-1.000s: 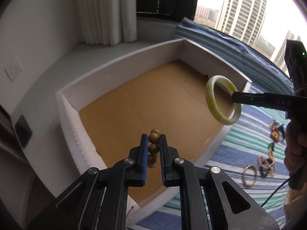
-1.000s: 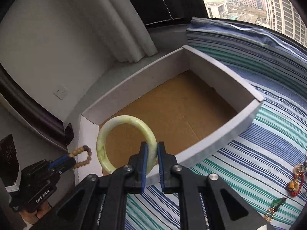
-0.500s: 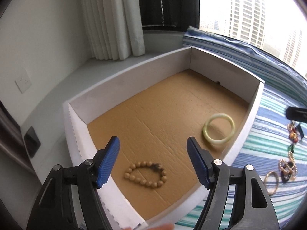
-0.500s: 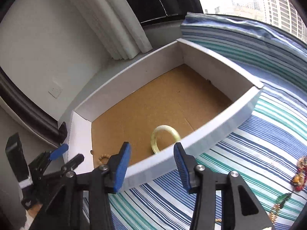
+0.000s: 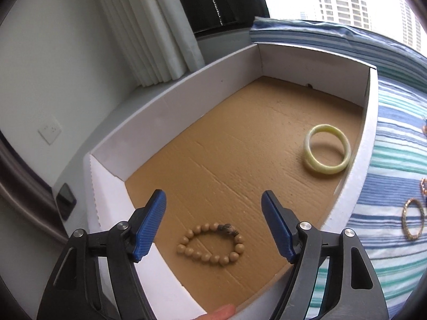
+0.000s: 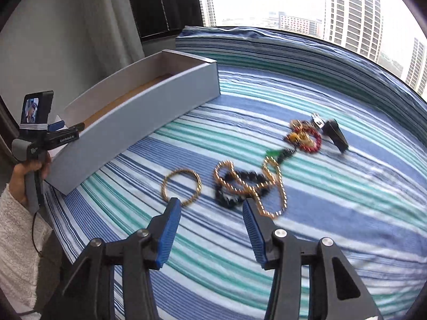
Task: Organize jewelry
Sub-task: 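Move both tools back over the remaining jewelry on the bedspread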
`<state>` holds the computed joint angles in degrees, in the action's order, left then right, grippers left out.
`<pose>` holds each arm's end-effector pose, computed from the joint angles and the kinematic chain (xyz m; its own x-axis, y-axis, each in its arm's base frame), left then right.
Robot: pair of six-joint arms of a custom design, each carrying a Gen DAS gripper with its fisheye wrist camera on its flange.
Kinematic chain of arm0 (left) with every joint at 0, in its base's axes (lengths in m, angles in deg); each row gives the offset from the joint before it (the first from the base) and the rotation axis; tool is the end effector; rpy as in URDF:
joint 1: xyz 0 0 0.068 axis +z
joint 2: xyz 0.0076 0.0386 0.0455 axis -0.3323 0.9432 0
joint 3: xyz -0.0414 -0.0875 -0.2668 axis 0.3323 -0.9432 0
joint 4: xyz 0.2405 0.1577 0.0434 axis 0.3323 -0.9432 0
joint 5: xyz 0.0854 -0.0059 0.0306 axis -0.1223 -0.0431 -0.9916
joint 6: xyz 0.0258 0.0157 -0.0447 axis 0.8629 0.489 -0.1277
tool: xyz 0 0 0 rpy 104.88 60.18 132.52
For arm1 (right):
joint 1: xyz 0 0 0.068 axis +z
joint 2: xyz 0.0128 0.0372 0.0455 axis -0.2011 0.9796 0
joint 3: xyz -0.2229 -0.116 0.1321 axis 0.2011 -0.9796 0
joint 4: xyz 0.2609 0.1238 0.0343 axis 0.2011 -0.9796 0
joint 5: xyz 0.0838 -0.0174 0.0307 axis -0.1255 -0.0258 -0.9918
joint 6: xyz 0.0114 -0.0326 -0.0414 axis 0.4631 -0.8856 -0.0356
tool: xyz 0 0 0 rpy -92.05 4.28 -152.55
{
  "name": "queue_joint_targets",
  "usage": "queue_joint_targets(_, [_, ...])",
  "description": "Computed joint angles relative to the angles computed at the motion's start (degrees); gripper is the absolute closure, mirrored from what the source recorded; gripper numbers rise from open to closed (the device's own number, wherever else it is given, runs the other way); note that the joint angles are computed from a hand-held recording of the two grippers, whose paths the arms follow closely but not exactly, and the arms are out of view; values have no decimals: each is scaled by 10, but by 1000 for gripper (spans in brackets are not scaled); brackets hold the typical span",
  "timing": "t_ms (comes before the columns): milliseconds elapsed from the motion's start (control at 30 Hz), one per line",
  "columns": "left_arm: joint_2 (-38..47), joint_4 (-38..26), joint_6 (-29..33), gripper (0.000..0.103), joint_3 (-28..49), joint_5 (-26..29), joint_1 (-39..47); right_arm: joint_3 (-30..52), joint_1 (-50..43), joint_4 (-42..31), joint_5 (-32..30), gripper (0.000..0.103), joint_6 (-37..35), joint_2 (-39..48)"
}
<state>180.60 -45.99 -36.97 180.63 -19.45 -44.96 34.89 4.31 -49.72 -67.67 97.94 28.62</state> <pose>0.3980 -0.1708 0.3389 -0.7328 0.1945 -0.6521 -0.0078 0.9558 0.2939 0.2082 0.0553 0.3252 -0.7719 0.1216 -0.6240 0.0510 0.9902 0.1299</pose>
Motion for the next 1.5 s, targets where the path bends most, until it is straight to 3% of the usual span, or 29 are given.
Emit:
queue_joint_targets(200, [-65, -9, -33, 23, -74, -10, -17, -67, 12, -48, 32, 54, 38, -85])
queue_joint_targets(333, [-83, -7, -25, 23, -88, 8, -21, -98, 21, -67, 59, 54, 54, -123])
queue_joint_targets(433, [-96, -5, -20, 21, -84, -19, -39, -115, 33, -79, 88, 54, 66, -145])
queue_joint_targets(533, [-134, 16, -25, 10, -96, -57, -75, -120, 47, -95, 115, 36, 84, -157])
queue_joint_targets(600, [-154, 30, -35, 3, -100, -62, -104, -121, 49, -104, 124, 32, 93, -169])
queue_joint_targets(733, [-177, 41, -62, 1, -107, -33, -166, -120, 62, -121, 150, 27, 107, -176])
queue_joint_targets(900, [-144, 49, -93, 1, -103, 56, -222, -126, 105, -128, 204, 27, 134, -193])
queue_joint_targets(1067, [-93, 84, -120, 1, -126, 90, -271, -146, 134, -122, 256, 27, 162, -241])
queue_joint_targets(1233, [-56, 100, -147, 1, -136, 150, -299, -173, 103, -107, 218, 27, 151, -267])
queue_joint_targets(1500, [-60, 68, -153, 1, -143, 142, -315, -208, 100, -87, 194, 27, 143, -290])
